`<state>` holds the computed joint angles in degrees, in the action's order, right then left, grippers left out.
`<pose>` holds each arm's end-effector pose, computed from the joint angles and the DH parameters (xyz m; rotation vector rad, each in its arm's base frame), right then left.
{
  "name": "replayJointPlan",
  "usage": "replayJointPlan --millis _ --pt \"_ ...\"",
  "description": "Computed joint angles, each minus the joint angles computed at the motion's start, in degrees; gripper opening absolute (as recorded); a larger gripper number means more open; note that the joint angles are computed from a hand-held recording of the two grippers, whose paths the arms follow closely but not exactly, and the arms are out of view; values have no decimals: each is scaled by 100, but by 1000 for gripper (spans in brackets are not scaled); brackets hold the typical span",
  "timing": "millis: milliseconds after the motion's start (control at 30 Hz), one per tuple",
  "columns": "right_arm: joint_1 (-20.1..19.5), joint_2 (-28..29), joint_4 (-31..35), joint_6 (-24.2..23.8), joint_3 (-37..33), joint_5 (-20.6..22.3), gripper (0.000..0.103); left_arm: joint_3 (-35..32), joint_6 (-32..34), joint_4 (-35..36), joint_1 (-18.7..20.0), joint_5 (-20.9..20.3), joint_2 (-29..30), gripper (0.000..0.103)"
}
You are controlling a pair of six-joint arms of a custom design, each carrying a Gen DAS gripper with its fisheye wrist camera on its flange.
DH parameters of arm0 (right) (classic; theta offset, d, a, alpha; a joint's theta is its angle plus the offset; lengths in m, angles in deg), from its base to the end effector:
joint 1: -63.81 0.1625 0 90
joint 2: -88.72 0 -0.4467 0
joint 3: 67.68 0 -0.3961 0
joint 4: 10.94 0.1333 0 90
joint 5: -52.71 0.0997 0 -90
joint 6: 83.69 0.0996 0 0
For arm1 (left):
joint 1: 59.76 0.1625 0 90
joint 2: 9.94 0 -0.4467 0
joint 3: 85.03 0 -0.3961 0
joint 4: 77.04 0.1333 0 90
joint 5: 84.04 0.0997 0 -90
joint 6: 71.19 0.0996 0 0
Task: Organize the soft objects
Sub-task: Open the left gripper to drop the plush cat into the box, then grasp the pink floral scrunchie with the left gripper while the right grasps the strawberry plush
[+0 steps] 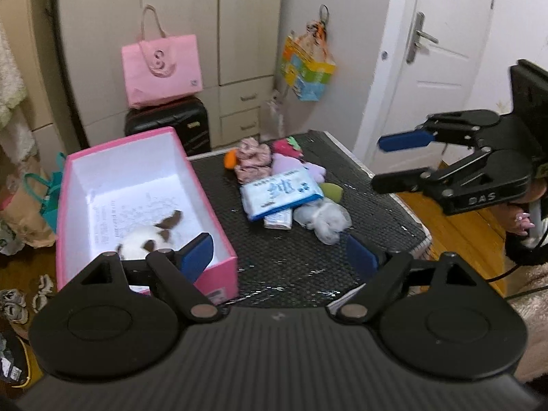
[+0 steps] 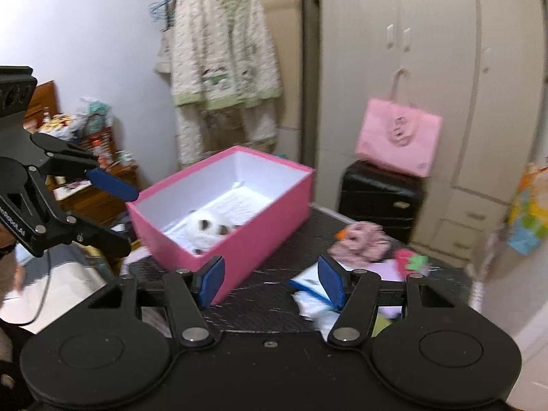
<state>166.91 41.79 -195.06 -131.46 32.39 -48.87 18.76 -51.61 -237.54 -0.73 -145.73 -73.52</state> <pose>0.2649 -0.6385 0.1636 1.2386 -2.3036 0.8533 -0.1702 -0.6344 0.2814 0.9506 2.4294 -0.7661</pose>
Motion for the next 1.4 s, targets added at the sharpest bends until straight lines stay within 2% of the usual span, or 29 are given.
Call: replayJointPlan --millis 300,533,700,833,967,1067,1200,1300,1400 --pt "-388 -191 -229 -14 203 114 68 -225 43 -440 60 -256 647 85" --pt "-658 -5 30 44 -248 1 68 -829 -119 -406 215 -445 1323 85" --pt "-838 178 335 -21 -690 113 68 -1407 -302 -594 306 -408 1886 85" --pt "-970 422 712 34 -1197 230 68 -1644 25 -1672 343 -278 2395 85" --pt "-1077 809 1187 239 -1934 279 68 -2134 -12 -2032 399 -69 2895 83" --pt "-1140 1209 1417 351 -2594 277 68 -2635 213 -2468 413 409 3407 83" --pt "-1198 1773 1938 537 -3595 182 68 -3439 -29 -2286 519 752 3925 83" --pt "-1270 2087 2466 754 -4257 243 68 -4014 213 -2441 551 1174 4335 82" --pt "-1353 2346 2887 1004 -4784 384 68 -4488 285 -2153 644 1224 4600 81"
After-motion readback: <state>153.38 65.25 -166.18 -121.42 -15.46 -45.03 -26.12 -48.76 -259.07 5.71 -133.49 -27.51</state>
